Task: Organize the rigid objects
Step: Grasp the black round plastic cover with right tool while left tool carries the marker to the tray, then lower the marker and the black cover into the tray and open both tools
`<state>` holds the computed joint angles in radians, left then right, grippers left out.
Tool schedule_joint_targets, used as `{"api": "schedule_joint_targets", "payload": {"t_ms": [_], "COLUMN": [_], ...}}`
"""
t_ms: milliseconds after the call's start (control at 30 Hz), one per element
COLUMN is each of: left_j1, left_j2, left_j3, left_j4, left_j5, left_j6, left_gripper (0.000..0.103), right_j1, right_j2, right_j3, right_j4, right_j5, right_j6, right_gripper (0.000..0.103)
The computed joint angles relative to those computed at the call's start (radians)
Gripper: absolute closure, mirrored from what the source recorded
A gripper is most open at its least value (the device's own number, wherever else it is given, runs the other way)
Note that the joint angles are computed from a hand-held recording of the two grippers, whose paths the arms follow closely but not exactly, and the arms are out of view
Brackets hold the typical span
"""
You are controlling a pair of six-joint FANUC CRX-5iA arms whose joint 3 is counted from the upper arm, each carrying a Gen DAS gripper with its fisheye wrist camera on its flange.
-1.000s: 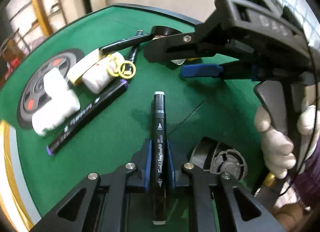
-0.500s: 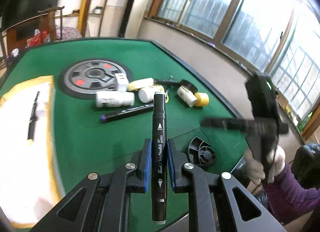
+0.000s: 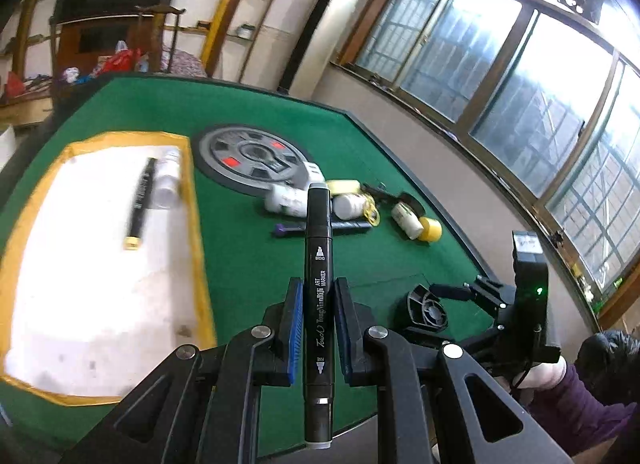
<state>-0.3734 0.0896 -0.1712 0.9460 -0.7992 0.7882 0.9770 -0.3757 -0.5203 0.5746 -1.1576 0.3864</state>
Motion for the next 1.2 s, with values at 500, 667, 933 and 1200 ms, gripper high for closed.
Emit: {"api": "schedule_joint_targets", "payload": {"t_ms": [500, 667, 933, 1200], "left_j1": [0.122, 0.144, 0.146, 0.165], "left_j2": [0.087, 0.239, 0.471, 0.592], "left_j3": [0.176, 0.394, 0.712, 0.844], "left_j4": [-0.194, -0.322, -0.473, -0.489], "left_j5": [-0.009, -0.093, -0.232, -0.306], "left_j6": [0.168, 0.324, 0.535, 0.64], "left_gripper": [0.089, 0.089, 0.089, 0.089], "right_j1": [-0.067, -0.168, -0.313, -0.381], "right_j2": [-0.013, 0.112, 0.484, 0.79], "right_j3": [0.088, 0.276, 0.746, 1.077], "right_j4": [-0.003, -0.158, -0.501, -0.67], "right_j5": [0.164, 0.307, 0.272, 0.162], "right_j6": [-0.068, 0.101, 0.376, 0.373], "right_gripper": [0.038, 0.038, 0.038, 0.038]}}
